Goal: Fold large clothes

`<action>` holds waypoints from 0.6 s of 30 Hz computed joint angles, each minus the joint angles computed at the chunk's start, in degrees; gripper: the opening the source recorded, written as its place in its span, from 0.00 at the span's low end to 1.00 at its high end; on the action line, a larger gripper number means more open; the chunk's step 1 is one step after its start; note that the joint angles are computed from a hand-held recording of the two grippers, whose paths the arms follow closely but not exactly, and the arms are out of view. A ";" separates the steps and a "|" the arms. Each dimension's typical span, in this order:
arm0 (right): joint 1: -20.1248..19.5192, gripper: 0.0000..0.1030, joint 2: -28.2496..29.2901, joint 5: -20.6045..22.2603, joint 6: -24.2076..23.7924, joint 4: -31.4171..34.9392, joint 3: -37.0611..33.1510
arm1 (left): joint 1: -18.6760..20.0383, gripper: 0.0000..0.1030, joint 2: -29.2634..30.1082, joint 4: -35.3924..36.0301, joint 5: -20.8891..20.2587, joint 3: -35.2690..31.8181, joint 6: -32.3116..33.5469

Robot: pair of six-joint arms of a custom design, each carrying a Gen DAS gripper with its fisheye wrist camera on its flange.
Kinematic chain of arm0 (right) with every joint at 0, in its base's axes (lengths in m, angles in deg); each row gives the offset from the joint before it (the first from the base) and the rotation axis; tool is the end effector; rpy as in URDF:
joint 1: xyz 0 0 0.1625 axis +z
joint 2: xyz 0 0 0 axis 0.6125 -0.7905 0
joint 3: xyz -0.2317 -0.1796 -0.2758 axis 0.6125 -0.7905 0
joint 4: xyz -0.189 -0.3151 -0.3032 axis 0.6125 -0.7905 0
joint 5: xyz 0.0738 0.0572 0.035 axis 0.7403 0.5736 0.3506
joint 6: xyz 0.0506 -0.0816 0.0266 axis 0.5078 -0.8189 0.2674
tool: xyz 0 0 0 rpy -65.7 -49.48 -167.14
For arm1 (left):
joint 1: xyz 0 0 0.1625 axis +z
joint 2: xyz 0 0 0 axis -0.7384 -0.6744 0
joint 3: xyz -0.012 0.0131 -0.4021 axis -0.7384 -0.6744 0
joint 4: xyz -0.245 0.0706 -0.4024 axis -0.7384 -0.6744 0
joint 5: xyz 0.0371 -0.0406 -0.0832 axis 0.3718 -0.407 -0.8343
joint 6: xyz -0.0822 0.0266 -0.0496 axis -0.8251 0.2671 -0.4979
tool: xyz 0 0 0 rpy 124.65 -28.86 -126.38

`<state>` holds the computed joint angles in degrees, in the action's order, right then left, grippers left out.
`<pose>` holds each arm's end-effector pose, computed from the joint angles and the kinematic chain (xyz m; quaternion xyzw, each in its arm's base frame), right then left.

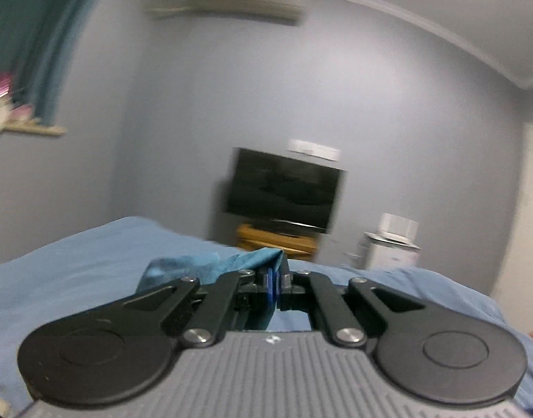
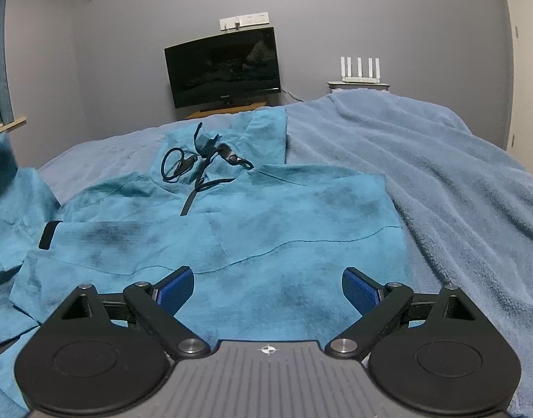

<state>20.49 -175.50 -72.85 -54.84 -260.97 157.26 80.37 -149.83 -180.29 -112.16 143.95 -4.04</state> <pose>-0.0261 -0.2976 0.3579 0.0471 -0.7720 0.5214 0.3605 -0.3583 -0.4692 0.1960 0.3102 0.7569 -0.5649 0.1083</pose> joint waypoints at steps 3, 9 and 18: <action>-1.03 0.91 -1.30 1.34 0.67 1.04 0.28 | -2.86 0.00 4.03 1.65 -3.13 -1.67 -0.61; -2.09 0.91 -2.64 2.79 0.99 1.85 0.79 | -6.98 0.00 13.17 6.43 -10.64 -5.82 -7.01; -4.07 0.91 -5.45 4.82 2.37 3.89 1.40 | -9.20 0.01 21.79 27.28 -13.06 -9.56 -16.73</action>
<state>16.42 -180.95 -68.02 -52.47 -257.08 158.66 71.17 -128.04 -153.02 -125.21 134.39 -20.77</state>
